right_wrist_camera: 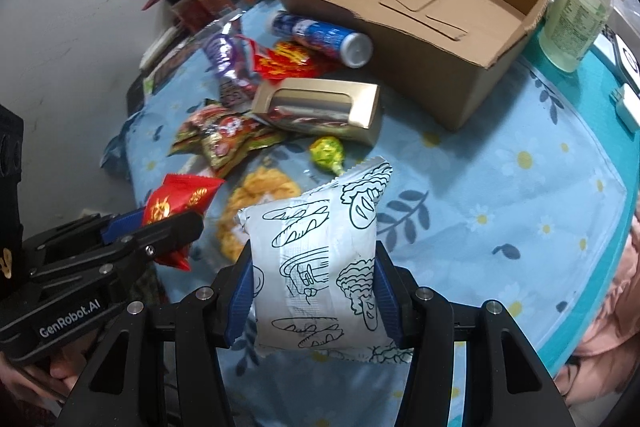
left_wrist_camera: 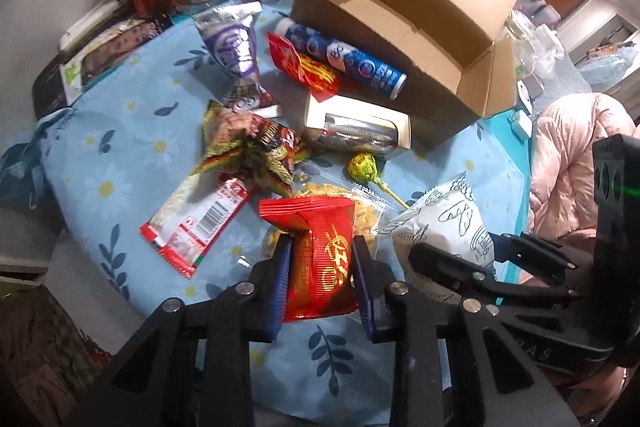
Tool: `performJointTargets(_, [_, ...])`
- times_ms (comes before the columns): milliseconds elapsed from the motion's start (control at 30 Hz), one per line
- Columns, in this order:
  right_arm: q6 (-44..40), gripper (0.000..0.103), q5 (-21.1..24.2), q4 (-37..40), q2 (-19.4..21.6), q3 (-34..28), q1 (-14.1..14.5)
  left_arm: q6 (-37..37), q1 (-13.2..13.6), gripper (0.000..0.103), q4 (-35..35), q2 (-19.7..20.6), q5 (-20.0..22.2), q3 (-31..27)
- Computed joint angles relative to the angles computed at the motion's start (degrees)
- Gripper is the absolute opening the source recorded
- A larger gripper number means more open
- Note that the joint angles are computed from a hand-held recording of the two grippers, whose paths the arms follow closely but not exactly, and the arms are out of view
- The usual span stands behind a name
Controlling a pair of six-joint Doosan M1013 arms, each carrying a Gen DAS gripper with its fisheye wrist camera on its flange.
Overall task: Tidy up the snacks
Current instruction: 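Carry the white pouch and red candy into the cardboard box with both tools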
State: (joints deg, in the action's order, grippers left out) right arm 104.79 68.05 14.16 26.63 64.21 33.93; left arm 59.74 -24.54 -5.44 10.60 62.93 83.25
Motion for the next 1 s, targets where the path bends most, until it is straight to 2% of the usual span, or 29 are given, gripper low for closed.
performJointTargets(167, [-1.2,0.053,-1.1,0.2,-0.4,-0.5,0.5,-2.6,-0.7,0.029,2.9,-1.3,-0.7,-0.1])
performJointTargets(500, [-3.4,0.053,-2.4,1.7,0.3,-3.8,0.5,-5.8,-0.2,0.029,7.2,-2.2,-1.4,-2.3])
performJointTargets(700, [-3.8,0.053,-4.4,1.7,0.6,-6.4,-0.2,-4.2,0.3,0.029,8.9,-1.1,-2.7,-6.0])
performJointTargets(1000, [-3.1,0.053,-6.7,-1.3,2.3,-11.2,-1.7,0.7,1.5,0.029,7.4,2.6,-5.8,-12.8])
